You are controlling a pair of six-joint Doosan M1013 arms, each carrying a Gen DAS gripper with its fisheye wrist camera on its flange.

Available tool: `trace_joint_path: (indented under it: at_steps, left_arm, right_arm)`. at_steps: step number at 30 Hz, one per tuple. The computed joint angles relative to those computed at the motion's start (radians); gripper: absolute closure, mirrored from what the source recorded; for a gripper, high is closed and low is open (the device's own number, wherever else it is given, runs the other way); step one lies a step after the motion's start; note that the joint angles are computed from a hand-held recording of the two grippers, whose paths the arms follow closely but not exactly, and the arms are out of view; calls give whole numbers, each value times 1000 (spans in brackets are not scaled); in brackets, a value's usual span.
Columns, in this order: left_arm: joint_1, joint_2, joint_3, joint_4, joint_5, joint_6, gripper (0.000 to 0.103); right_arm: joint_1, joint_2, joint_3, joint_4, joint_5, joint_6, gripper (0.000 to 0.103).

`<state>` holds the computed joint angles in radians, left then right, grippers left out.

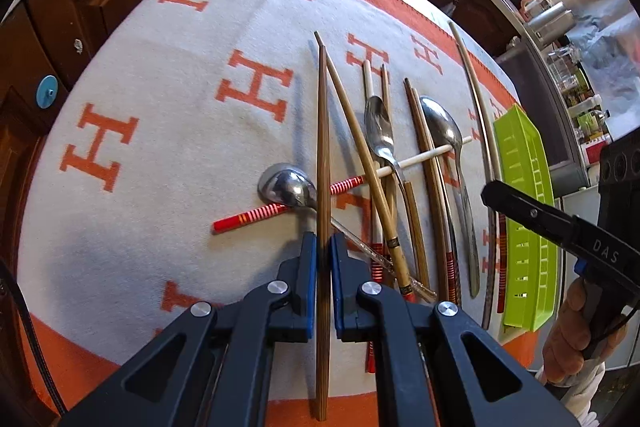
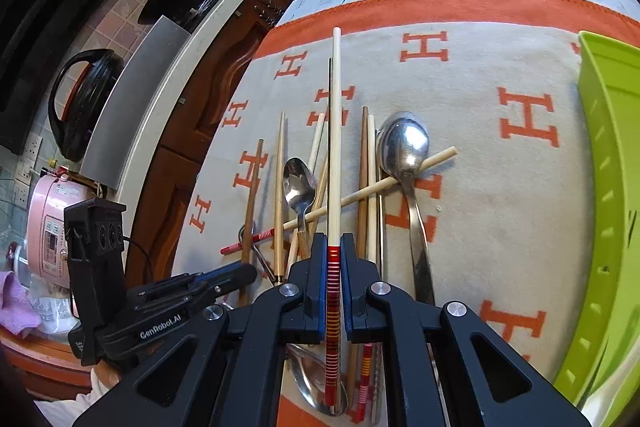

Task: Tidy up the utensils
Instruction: 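Grasp a wooden chopstick with the left tool while the right grasps a red-striped chopstick, then carry both chopsticks into the green tray with both tools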

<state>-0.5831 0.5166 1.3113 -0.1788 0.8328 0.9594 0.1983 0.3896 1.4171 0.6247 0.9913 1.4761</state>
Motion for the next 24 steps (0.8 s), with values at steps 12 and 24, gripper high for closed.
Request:
trace_joint_path:
  at_steps: [12,24]
  left_arm:
    - [-3,-53,19,82,-31,-68,99]
    - [-37,-75,-4,66,-26,-30,99]
  right_arm:
    - [-39,-96,102,39,-57,0,97]
    - [-134,-235,247,62,-107,32,97]
